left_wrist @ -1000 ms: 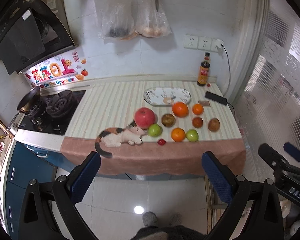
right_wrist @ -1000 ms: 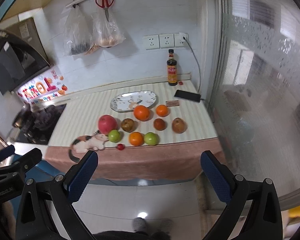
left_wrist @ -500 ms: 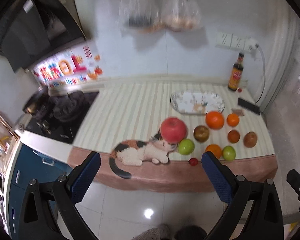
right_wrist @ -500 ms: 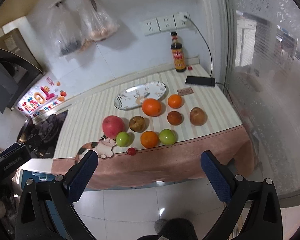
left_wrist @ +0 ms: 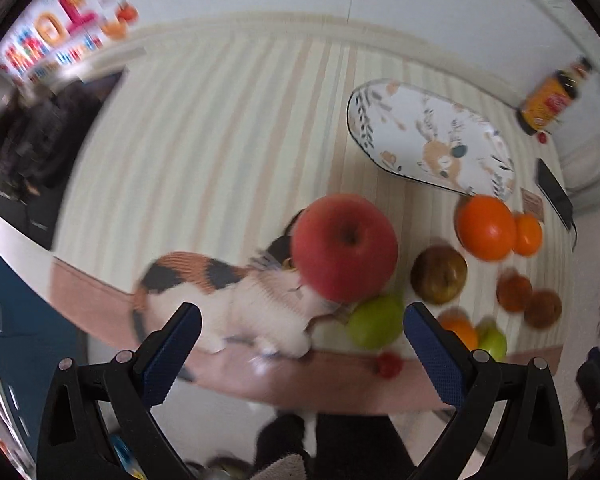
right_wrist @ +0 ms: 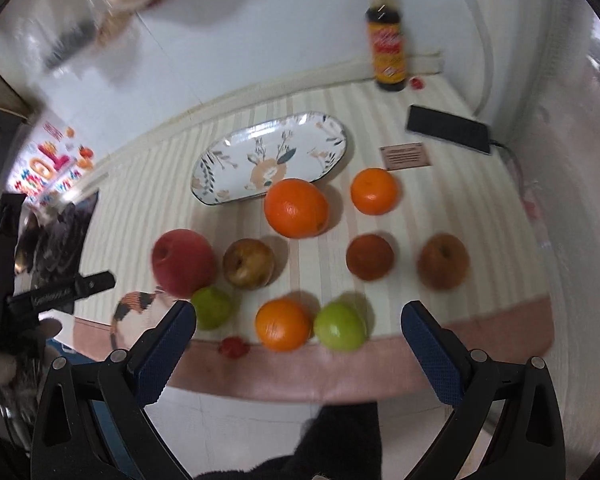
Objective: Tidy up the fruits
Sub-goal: 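Grasp the red apple with the left tool while the right tool reaches toward the large orange, then grasp the large orange with the right tool while the left tool lifts the red apple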
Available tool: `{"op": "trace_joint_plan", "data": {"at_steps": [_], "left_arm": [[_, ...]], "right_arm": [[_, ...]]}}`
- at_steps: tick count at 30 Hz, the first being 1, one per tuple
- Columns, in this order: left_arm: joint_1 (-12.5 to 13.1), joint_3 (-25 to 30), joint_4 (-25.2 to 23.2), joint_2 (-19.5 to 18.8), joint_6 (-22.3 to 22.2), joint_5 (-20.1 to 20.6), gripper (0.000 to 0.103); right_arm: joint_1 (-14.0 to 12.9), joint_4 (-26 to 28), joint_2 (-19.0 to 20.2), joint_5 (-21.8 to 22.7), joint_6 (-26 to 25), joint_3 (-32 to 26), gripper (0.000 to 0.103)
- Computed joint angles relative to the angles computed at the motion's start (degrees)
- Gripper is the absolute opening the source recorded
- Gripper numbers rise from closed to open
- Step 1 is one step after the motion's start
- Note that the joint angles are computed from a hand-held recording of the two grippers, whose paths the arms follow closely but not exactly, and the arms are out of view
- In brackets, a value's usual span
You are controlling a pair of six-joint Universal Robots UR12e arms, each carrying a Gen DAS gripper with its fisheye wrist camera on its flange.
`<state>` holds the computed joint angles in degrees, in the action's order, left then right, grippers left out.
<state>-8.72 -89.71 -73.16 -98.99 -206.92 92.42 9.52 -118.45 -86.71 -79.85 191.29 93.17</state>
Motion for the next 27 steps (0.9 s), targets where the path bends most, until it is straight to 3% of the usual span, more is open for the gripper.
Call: {"op": "trace_joint_plan", "data": {"at_steps": [2,7,14,20,24,27], "left_arm": [[0.81,1.63,-1.35,-2.57,-0.84,-2.84,0.103],[1.22,5.87,-6.52,-7.95,-2.15,-5.18,0.103],[1.70,7.94,-10.38,-11.48,-3.23,-8.66,0.103],[1.57,8.64,-11.90,-12.00,-3.20,-8.18,0.103],[0.20,8.32,-9.81,-12.30,-2.18,-5.00,0.103],[-0.49,8.93,-10.00,-12.66,-1.81,-4.03,0.103]], "right_arm": [[-0.22,1.32,2.88,0.71,-1.57,-2.20,0.103],[-0.53,6.15,9.80,2.46,-5.67,-8.21,0.103],[-0.66,11.08,15.77,3.63,-9.46,-14.12,0.103],[-0.53,15.53,19.49,5.13,-11.63,-17.81,0.103],[0.06,18.73,21.70,5.60,-13.39,-19.84,0.102],[1.07,19.96,23.06,3.33,-14.57,-20.82,0.100]]}}
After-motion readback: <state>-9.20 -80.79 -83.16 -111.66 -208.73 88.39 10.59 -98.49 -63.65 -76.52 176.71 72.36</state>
